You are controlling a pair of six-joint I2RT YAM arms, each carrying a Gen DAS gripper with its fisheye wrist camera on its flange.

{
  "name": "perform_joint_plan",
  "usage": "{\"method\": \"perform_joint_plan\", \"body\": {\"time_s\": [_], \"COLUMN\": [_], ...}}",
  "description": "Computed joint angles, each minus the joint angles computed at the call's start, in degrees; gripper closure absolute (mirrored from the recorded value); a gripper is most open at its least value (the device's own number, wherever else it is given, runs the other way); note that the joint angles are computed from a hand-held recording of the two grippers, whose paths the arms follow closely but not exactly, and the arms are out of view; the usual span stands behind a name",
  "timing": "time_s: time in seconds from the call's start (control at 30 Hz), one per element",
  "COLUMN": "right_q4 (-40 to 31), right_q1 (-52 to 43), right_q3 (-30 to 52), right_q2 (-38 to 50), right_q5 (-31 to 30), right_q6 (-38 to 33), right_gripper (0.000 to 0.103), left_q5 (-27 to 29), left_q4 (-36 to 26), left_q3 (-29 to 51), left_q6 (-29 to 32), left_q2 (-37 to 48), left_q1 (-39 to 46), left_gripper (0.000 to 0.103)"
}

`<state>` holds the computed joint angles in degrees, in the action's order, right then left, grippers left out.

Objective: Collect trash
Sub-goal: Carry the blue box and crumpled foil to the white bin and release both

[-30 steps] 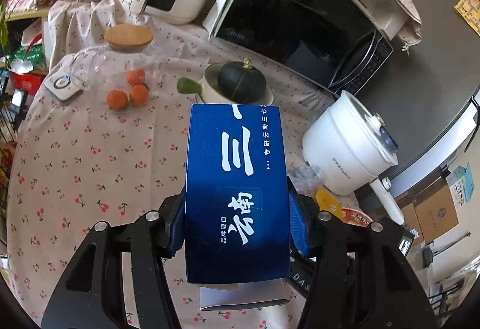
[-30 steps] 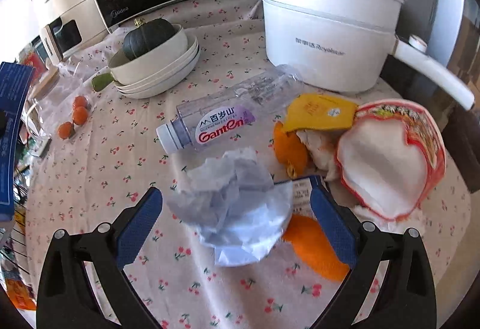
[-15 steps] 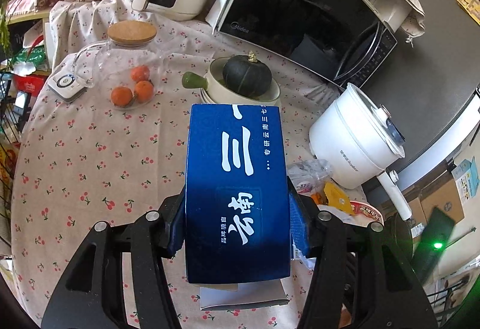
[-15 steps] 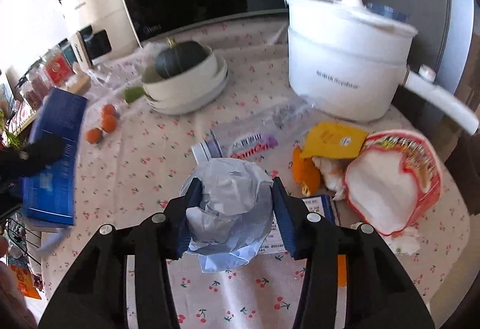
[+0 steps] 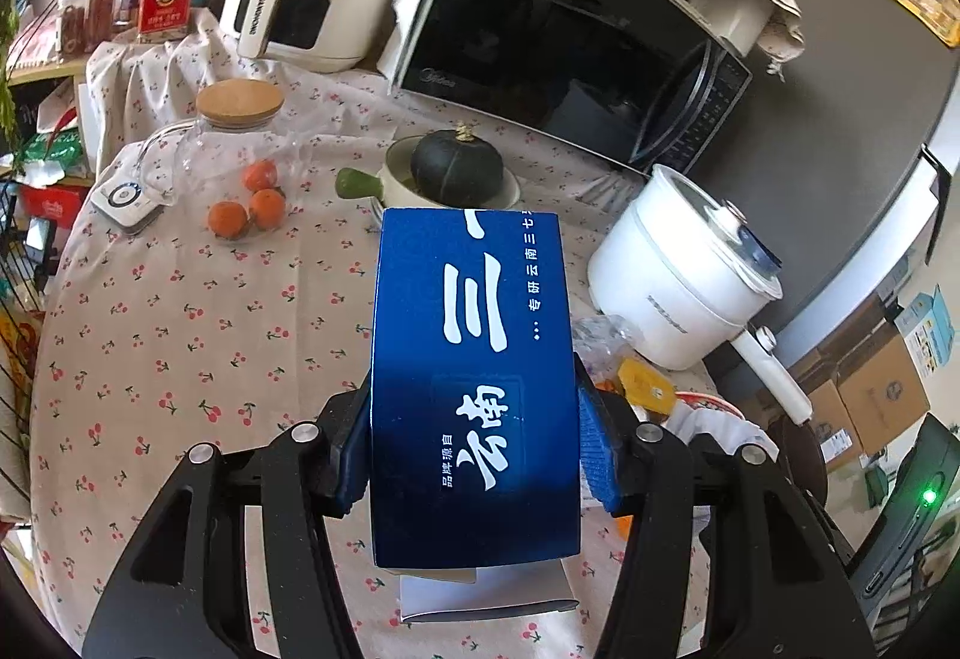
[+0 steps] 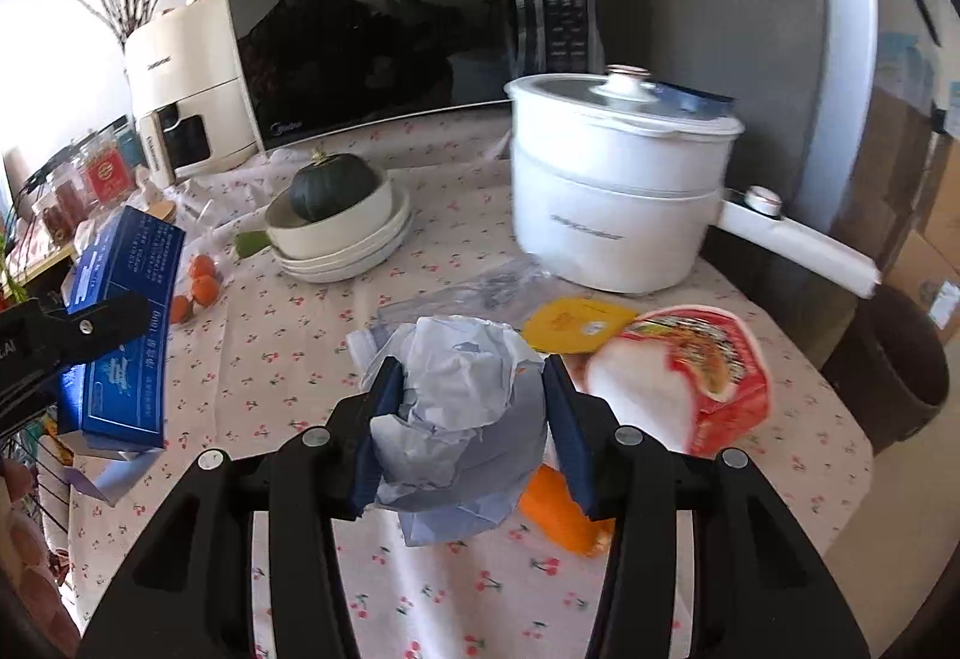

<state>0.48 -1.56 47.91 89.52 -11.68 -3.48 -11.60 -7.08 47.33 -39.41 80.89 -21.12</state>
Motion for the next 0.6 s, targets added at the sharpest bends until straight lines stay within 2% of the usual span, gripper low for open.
{"method": "perform_joint_plan", "body": {"time_s": [0.33, 0.6], "right_q4": [0.08, -2.00], "right_q1": [-8.58, -19.49], "right_q3": [-7.20, -10.26], "right_q2": [-10.35, -15.92], "right_q5": [0.90, -3.49], "right_q6": [-2.09, -6.76], "right_gripper": [0.055, 0.055], "left_q5": [-7.14, -11.25], "left_q4": [0.22, 1.27], "left_q3": [0.83, 2.20], "left_q6": [0.67, 0.93], "left_q2": [0.77, 3.57], "left_q1": [-10.93, -18.40], "left_gripper": [0.050, 0.050]}}
